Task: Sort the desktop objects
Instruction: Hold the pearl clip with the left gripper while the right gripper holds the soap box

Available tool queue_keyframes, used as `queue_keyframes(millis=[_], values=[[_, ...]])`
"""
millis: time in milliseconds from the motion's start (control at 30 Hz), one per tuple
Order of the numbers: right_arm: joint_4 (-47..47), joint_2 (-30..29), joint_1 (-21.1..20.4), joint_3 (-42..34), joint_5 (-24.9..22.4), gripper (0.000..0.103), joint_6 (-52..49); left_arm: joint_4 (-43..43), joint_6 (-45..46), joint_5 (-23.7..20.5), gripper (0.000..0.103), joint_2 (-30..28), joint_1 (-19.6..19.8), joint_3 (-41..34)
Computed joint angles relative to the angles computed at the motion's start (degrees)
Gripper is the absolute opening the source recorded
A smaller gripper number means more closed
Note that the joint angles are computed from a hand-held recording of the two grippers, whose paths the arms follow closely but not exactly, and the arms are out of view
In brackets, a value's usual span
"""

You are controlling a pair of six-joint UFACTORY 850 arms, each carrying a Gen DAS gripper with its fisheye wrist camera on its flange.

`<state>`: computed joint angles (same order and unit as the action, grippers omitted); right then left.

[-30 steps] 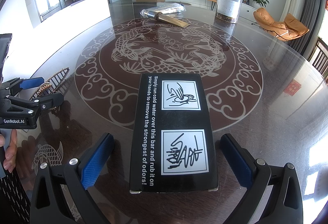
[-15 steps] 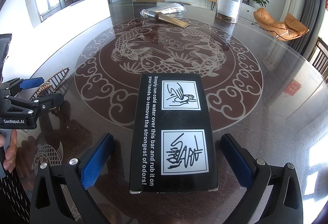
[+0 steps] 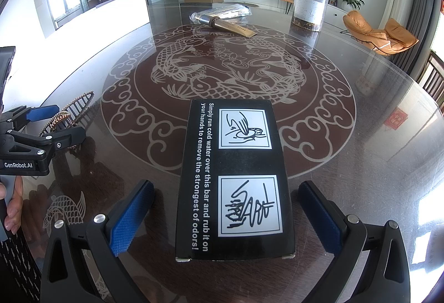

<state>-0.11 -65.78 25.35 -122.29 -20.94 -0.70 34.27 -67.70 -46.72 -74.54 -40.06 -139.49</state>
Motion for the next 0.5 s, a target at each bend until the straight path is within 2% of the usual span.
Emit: queue_keyframes(millis=[500], values=[[-0.2, 0.0, 0.0, 0.0, 0.0, 0.103, 0.2, 0.0, 0.0, 0.0, 0.103, -0.1, 0.0, -0.1]])
